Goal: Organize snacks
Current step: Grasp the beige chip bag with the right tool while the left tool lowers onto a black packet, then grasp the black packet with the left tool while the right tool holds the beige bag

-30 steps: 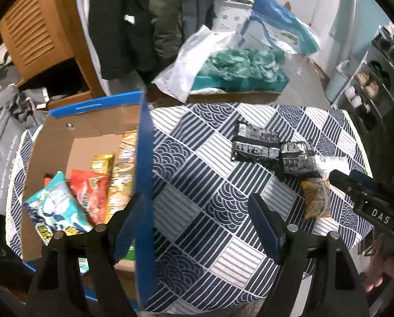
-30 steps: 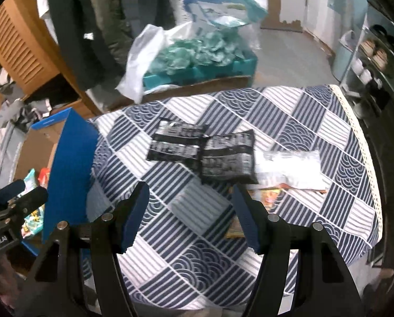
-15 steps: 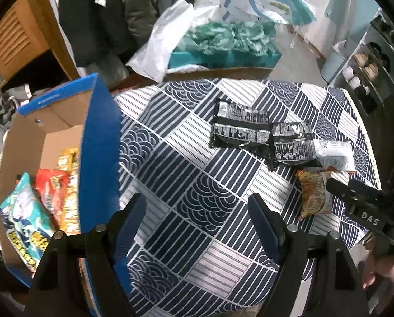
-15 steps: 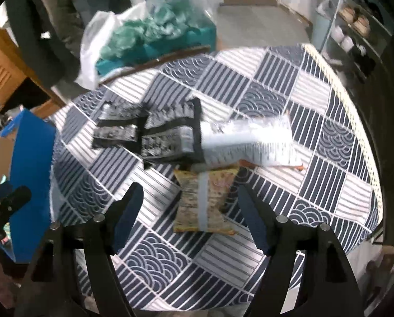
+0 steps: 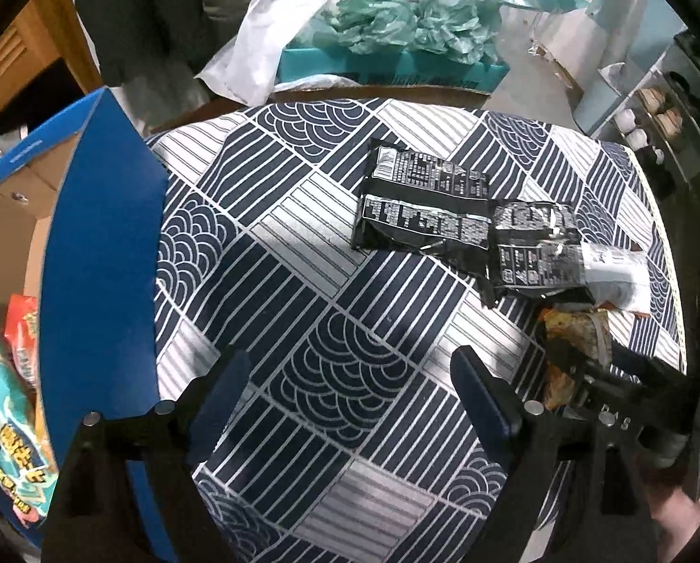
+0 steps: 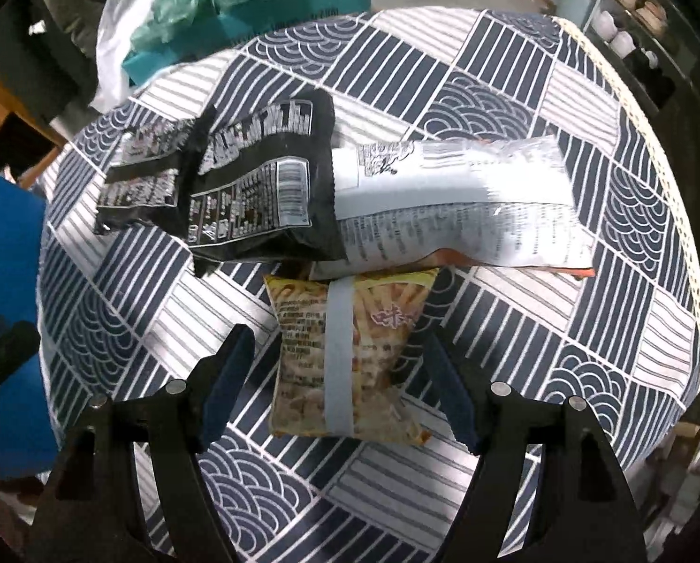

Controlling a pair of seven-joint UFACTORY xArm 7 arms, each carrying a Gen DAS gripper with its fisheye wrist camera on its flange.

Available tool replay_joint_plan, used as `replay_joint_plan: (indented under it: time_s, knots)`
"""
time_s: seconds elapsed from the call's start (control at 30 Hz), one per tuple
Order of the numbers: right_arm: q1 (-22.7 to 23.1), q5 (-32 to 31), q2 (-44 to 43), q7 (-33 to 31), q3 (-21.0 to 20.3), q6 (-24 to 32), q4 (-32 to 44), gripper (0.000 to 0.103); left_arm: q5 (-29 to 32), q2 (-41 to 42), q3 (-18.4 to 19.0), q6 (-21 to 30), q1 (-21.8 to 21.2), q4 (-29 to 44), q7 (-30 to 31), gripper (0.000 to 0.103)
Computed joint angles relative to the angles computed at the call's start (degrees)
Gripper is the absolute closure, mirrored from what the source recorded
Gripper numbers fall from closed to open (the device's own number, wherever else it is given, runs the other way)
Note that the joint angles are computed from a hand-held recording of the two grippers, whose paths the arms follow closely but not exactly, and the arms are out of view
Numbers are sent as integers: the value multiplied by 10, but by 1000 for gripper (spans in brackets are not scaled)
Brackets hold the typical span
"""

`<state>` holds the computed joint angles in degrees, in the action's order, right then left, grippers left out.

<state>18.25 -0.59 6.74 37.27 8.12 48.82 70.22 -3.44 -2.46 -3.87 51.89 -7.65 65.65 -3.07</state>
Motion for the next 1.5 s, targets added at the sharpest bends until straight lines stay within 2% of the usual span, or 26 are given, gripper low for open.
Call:
replay_joint_plan:
  time_s: [0.07, 0.1, 0.13, 0.23, 0.3, 0.77, 0.9, 1.03, 1.27, 1.5]
  knots:
    - [0, 0, 4, -4, 0, -5, -1, 30, -5, 14, 0, -1, 0, 9, -3, 14]
    - [0, 1, 6, -7, 0, -5, 0, 37, -6, 19, 0, -1, -1, 13, -5, 14]
    - [0, 1, 10, -8, 0, -1, 5, 48, -7, 24, 0, -2, -1, 17, -5, 14]
    - [-3, 14, 10, -17, 0, -4, 5, 59, -6, 38, -2, -5, -3, 29, -7, 14]
    - [-4, 23, 7, -24, 0, -9, 2, 62, -1, 47, -3, -4, -5, 39, -7, 14]
    - [-7, 26, -59, -28, 4, -51, -22, 63, -5, 138, -4, 16, -12, 147, -58, 14]
    - [-8, 10, -44, -21, 3, -54, 1, 63, 0, 161, -6, 3, -18, 170, -68, 14]
    - [-11, 12, -29, -17, 0, -70, 10, 63, 5, 192, -9, 16, -26, 203, -71, 14]
    - [-9, -35, 22, -1, -12, -83, 57, 64, 16, 213, -9, 17, -36, 220, -75, 14]
    - [-6, -41, 55, -1, -17, -82, 86, 64, 29, 233, -6, 21, -45, 236, -89, 12]
